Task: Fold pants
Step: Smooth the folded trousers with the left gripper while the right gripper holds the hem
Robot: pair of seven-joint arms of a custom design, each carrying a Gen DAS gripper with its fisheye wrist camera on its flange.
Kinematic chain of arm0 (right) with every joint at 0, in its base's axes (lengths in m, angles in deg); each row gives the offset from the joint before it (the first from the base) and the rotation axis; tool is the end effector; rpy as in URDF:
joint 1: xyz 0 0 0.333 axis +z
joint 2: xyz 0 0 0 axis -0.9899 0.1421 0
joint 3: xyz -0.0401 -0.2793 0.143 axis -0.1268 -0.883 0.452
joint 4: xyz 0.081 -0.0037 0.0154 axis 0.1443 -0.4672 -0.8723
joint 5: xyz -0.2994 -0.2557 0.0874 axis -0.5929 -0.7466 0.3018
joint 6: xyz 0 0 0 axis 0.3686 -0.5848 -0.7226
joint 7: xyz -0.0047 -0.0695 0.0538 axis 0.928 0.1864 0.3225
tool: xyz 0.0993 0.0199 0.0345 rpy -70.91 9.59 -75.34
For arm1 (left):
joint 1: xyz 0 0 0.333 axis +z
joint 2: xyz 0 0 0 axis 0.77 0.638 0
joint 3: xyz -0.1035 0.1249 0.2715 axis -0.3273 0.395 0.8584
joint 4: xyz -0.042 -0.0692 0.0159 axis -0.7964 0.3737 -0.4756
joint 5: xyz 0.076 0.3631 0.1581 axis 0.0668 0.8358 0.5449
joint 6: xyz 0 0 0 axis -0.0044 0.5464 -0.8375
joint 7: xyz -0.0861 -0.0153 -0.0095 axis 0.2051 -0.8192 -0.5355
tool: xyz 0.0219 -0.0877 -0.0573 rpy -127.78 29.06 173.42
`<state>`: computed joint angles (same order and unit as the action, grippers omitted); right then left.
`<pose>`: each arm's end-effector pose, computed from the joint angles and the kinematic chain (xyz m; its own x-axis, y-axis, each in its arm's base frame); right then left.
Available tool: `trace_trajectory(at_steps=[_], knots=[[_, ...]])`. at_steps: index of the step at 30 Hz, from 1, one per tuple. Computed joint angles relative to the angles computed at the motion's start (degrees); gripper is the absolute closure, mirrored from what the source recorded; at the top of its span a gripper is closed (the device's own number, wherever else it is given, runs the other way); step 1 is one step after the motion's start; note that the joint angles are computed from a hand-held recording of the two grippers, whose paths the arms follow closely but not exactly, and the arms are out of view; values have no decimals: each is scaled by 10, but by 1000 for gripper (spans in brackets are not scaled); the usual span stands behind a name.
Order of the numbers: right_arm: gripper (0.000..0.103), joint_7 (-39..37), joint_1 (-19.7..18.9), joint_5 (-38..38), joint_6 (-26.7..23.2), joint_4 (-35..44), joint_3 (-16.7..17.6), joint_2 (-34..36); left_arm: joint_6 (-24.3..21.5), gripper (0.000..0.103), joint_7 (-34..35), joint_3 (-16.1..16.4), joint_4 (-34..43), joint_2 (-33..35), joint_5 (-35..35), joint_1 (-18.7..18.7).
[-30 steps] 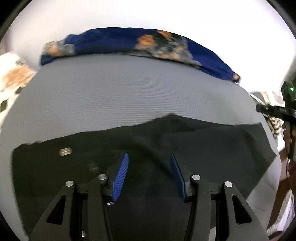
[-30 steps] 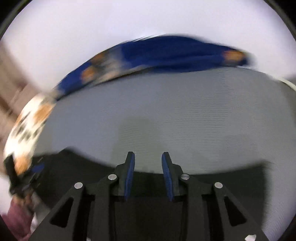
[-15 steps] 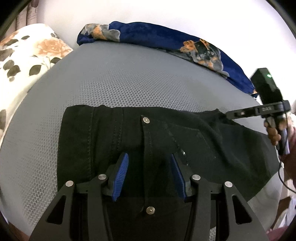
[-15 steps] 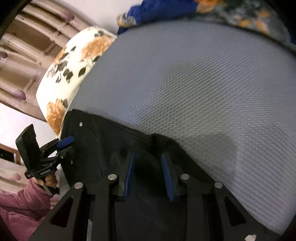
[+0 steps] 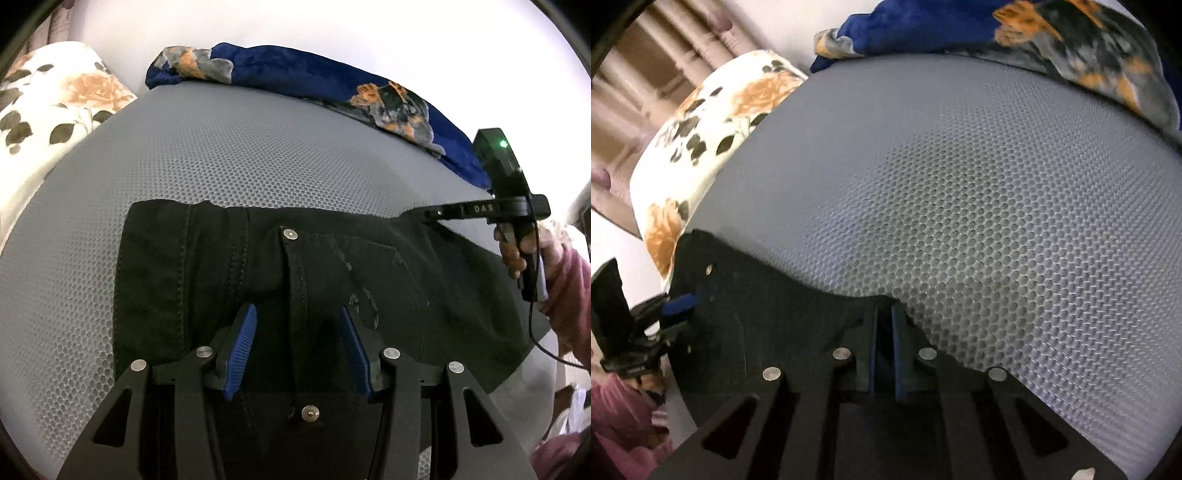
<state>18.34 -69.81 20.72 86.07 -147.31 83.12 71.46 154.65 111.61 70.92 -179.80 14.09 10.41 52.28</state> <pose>0.5786 0.1791 0.3847 0.2499 -0.8664 -0.4324 -0.9513 -0.1362 -0.2767 0.4731 0.0379 0.4281 -0.3321 -0.8932 0.3032 -0.8584 0.1529 -0.4897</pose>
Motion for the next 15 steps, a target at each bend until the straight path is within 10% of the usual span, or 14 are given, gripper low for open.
trace_trajectory(at_steps=[15], knots=[[69, 148, 34, -93, 111, -171, -20, -187, 32, 54, -37, -9, -25, -23, 71, -12]])
